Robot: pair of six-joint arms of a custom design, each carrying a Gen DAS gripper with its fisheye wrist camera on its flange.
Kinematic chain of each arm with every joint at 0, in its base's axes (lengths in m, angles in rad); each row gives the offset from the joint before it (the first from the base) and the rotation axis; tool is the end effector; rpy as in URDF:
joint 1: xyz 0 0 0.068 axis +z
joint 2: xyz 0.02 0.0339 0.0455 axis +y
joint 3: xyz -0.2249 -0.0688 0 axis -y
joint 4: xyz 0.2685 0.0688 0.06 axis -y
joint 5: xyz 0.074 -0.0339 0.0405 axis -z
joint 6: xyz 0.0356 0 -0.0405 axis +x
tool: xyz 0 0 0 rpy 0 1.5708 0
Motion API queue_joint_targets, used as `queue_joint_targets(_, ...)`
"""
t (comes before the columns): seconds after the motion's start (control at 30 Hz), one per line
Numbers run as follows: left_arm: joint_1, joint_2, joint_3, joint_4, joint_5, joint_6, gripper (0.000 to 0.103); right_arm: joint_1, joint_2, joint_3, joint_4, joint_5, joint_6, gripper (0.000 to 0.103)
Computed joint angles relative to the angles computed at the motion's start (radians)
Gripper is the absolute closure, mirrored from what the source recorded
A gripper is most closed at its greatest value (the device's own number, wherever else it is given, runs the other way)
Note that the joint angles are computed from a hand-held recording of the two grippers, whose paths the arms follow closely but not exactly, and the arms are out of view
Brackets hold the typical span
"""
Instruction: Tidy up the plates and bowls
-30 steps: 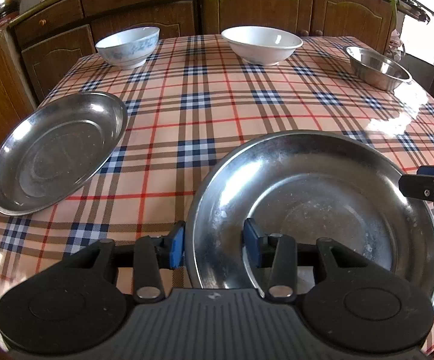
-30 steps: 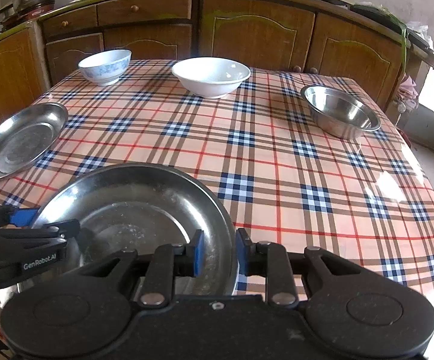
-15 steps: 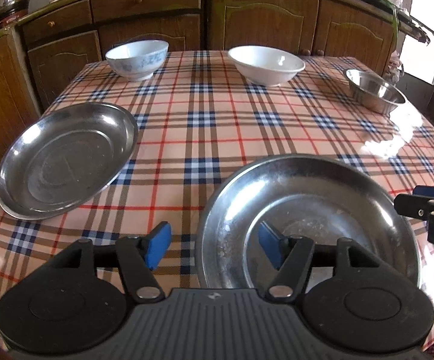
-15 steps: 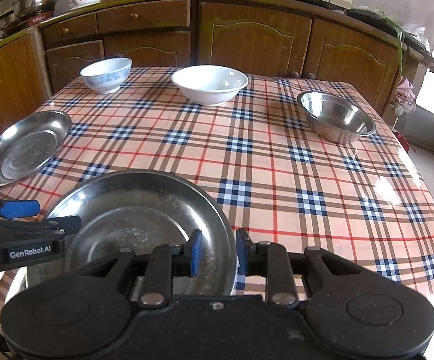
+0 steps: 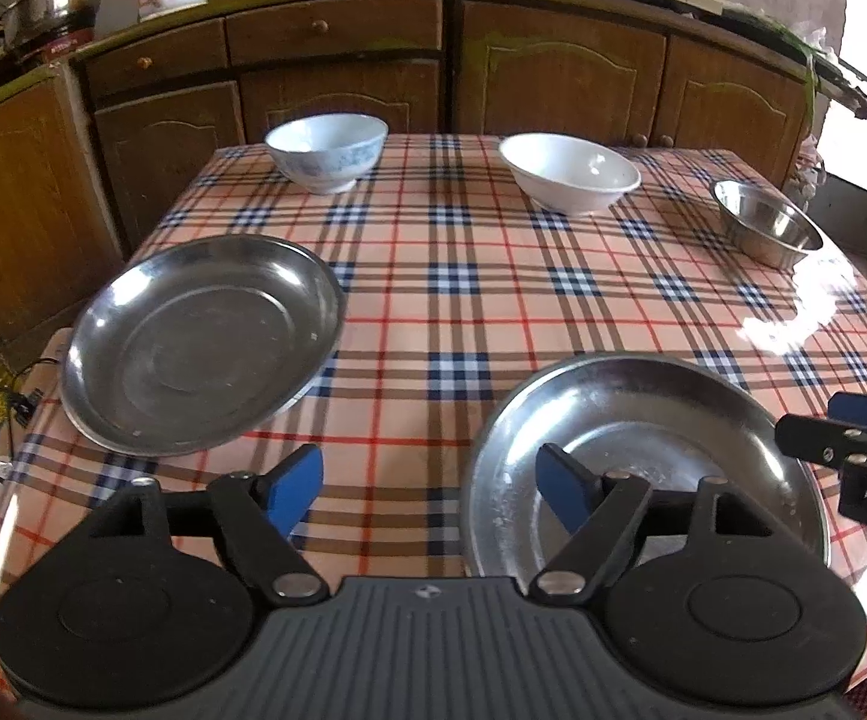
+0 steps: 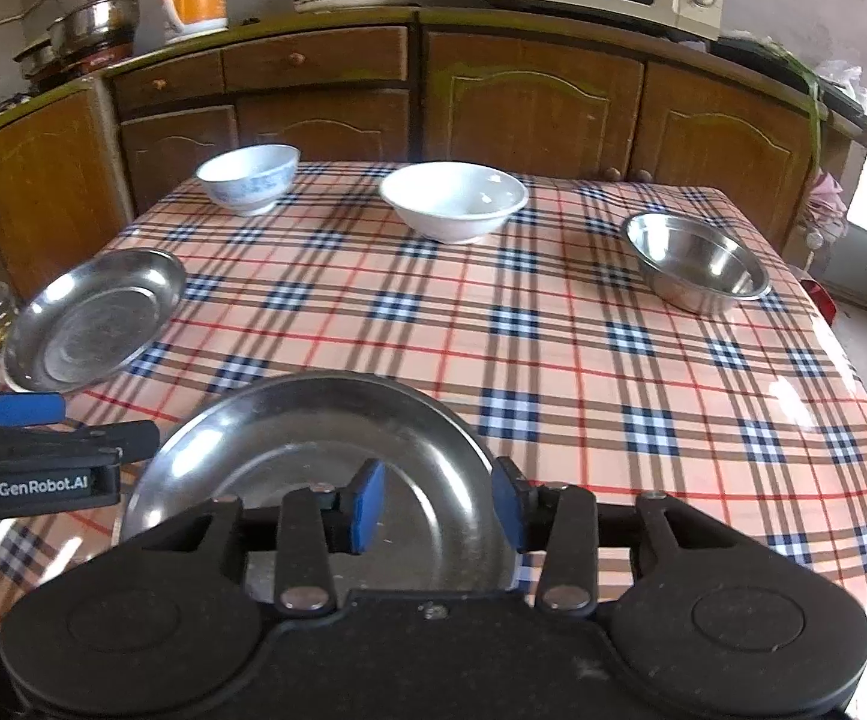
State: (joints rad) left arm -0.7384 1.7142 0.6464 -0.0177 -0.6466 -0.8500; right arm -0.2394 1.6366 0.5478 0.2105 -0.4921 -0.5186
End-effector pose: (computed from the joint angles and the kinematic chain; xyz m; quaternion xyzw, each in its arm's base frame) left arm 0.2229 -0.1739 0.0392 -0.1275 0.9147 0.0536 0.3796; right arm 0.2757 -0.0500 0.0467 -0.2088 0.8919 0.0911 0.3906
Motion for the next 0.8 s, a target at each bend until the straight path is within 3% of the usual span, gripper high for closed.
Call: queue_joint_targets(0.8,0.125,-0.280,-0.232,-0.022,-0.027,0.036,0.018,0.303,-0.105,-0.060,-0.001,0.074,0.173,0.048)
